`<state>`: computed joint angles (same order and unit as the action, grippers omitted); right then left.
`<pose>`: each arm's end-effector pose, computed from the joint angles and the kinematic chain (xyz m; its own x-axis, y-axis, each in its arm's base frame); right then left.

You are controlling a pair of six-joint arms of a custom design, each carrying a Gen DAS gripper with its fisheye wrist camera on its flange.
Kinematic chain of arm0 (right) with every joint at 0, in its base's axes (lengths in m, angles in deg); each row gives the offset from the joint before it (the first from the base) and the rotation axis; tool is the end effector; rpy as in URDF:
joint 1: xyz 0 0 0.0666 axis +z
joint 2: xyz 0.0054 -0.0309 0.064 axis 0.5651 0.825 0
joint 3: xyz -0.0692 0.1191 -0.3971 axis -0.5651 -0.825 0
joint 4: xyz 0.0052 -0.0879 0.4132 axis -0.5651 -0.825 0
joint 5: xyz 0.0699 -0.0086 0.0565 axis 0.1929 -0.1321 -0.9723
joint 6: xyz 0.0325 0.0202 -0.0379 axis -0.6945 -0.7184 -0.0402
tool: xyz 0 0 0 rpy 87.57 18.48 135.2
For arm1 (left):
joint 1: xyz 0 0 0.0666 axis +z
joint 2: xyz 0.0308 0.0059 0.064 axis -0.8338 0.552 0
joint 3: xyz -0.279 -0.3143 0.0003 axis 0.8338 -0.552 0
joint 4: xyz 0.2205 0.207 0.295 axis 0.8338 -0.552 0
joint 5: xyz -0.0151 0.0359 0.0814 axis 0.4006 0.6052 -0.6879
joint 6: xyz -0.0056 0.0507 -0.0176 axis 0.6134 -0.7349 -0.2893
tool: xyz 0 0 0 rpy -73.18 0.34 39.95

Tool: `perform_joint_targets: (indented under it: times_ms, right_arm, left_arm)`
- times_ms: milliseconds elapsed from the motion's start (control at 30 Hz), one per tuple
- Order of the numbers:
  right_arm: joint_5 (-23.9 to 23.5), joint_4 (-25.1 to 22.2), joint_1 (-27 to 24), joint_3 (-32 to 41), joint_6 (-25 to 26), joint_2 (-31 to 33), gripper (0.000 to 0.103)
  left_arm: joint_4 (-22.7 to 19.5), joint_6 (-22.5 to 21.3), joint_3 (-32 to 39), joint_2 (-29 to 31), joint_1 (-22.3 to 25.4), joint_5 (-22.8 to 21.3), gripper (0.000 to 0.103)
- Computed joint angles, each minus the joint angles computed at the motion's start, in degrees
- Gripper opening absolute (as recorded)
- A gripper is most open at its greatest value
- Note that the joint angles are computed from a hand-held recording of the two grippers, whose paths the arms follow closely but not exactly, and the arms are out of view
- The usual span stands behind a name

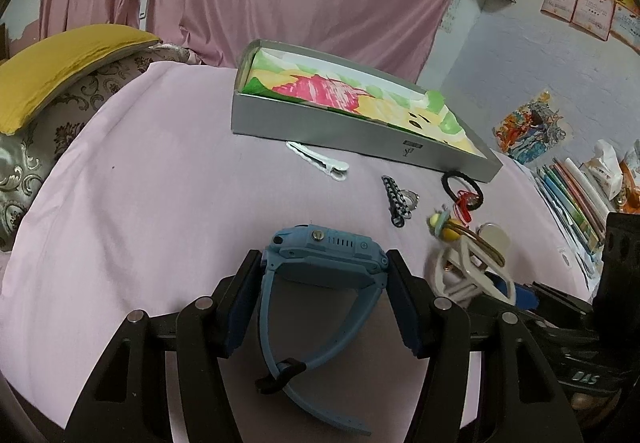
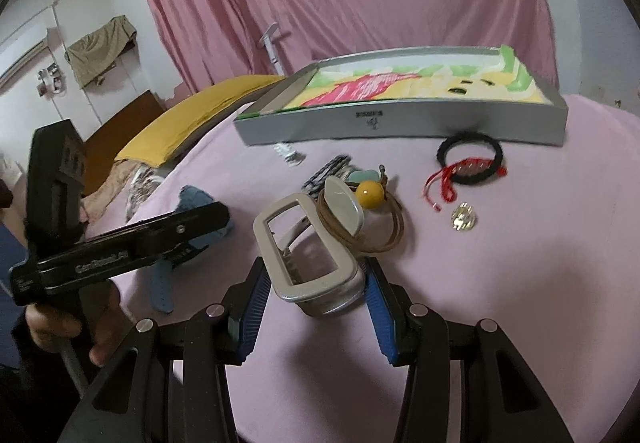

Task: Organize jewelry
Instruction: 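Grasp the brown cord with yellow bead with the right tool while the left holds the watch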

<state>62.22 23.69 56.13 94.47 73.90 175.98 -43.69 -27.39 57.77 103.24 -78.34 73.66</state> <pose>0.5646 0.2362 0.4677 -0.7426 -0.1015 -0.6620 -0.4233 0.8372 0.3464 0.5685 -0.2332 0.4585 -0.7390 -0.0375 -0.6726 0.2352 0.9212 -0.3099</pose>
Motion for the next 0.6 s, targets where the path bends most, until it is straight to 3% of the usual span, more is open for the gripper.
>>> perform_joint_targets:
  times_ms: [200, 300, 433, 600]
  right_arm:
    - [-0.2, 1.0, -0.3, -1.0, -1.7, -1.1, 0.044]
    - [-4.3, 2.9, -1.8, -1.7, -6.4, -1.2, 0.044]
    - [-10.2, 6.5, -4.8, -2.6, -16.5, -0.9, 0.044]
    - [-13.3, 4.0, -5.1, -1.8, -17.8, 0.2, 0.044]
  left_arm:
    - [0.0, 0.9, -0.4, -0.5, -0.4, -0.1, 0.055]
    - [-0.3, 1.1, -0.3, -0.6, -0.5, 0.0, 0.055]
    - [-0.3, 1.1, -0.3, -0.7, -0.7, 0.3, 0.055]
    - [-0.4, 1.3, -0.1, -0.5, -0.8, 0.4, 0.055]
